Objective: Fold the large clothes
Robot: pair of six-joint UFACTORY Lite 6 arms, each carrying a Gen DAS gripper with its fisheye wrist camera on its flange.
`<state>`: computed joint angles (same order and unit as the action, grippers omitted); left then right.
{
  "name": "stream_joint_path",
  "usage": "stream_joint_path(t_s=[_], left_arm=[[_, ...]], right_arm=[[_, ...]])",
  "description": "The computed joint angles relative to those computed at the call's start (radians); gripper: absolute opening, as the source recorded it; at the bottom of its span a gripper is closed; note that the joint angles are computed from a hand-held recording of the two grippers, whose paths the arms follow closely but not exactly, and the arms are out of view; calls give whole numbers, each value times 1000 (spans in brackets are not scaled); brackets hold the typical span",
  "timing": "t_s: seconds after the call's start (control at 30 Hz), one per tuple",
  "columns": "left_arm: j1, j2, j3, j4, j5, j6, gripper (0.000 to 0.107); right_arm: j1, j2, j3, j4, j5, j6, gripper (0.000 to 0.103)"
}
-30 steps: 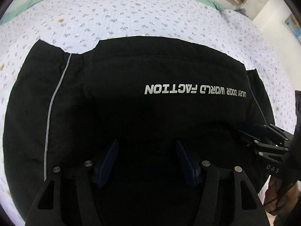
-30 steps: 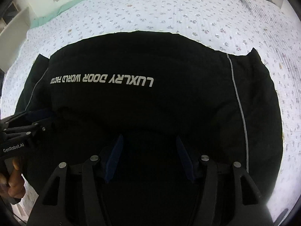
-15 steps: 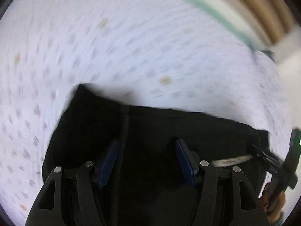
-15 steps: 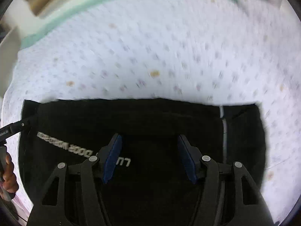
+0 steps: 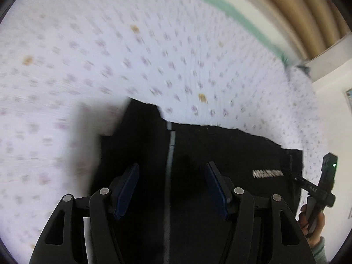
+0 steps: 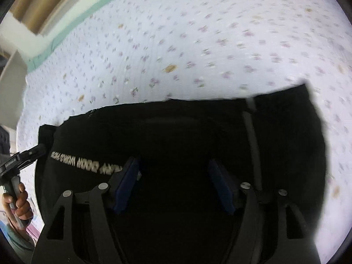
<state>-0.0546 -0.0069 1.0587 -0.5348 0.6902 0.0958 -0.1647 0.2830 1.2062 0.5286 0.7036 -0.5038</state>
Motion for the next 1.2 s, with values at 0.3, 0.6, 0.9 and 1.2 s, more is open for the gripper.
stream_joint_path(t_s=[0.3,0.6,0.9,1.2], left_arm=[[432,-350,-257,-206,353,223,68],[372,-484,-449,-225,293,176,68],[402,-306,-541,-375,204,364,69],[402,-26,-547,-672,240,671,81]], right_arm=[[-331,-404,-263,6,122,-155,81],[-440,-501,-295,-47,147,-214,81],[-536,-471,-335,-39,179,-296,82],[-605,-345,-287,27,219,-373,82]])
